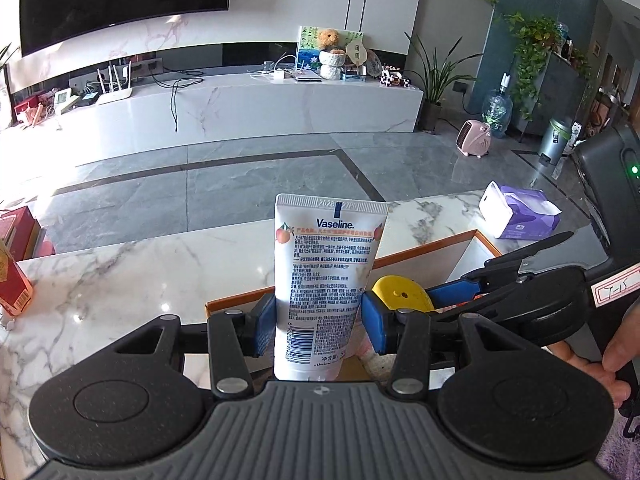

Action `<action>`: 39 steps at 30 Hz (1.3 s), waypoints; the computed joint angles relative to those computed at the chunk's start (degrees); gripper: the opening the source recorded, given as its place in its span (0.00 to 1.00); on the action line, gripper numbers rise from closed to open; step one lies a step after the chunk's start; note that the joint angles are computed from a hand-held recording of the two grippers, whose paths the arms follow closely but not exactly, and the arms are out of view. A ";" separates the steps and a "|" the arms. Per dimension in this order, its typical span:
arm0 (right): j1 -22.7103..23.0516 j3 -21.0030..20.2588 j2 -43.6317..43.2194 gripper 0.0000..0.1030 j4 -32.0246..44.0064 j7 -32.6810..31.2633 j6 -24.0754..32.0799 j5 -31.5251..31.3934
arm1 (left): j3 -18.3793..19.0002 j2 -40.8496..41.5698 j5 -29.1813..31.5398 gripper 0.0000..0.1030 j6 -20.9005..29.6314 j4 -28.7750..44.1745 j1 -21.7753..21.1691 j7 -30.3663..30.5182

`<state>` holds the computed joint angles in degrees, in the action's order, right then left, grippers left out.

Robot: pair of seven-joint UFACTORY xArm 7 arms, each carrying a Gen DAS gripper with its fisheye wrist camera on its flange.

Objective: Organize objects
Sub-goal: 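Lift the tube and tape measure and carry both over the orange box, then lower the tube and tape measure into the box and open both tools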

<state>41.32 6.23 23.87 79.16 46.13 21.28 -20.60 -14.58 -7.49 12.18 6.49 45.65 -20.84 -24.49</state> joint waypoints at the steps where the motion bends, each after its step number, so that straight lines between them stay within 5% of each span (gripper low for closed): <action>1: -0.78 0.67 0.66 0.57 0.51 -1.01 -0.27 0.95 | -0.08 0.36 0.35 0.52 -0.10 0.19 0.24 -0.27; 12: -1.64 2.83 10.94 0.57 11.98 -11.88 5.74 9.18 | 0.75 2.22 0.88 0.52 -0.43 1.20 0.53 0.20; 27: 1.74 -2.07 10.70 0.56 11.24 -8.78 3.91 6.71 | 0.52 4.40 8.49 0.52 -2.07 1.27 1.89 -7.98; 30: 1.62 -2.17 8.92 0.49 9.00 -7.85 3.16 5.03 | 0.90 5.35 8.63 0.52 -1.79 1.72 1.19 -9.17; 39: 1.12 -1.93 6.67 0.41 5.27 -4.37 1.70 2.35 | 3.31 8.56 41.34 0.53 4.21 6.62 -0.22 -40.74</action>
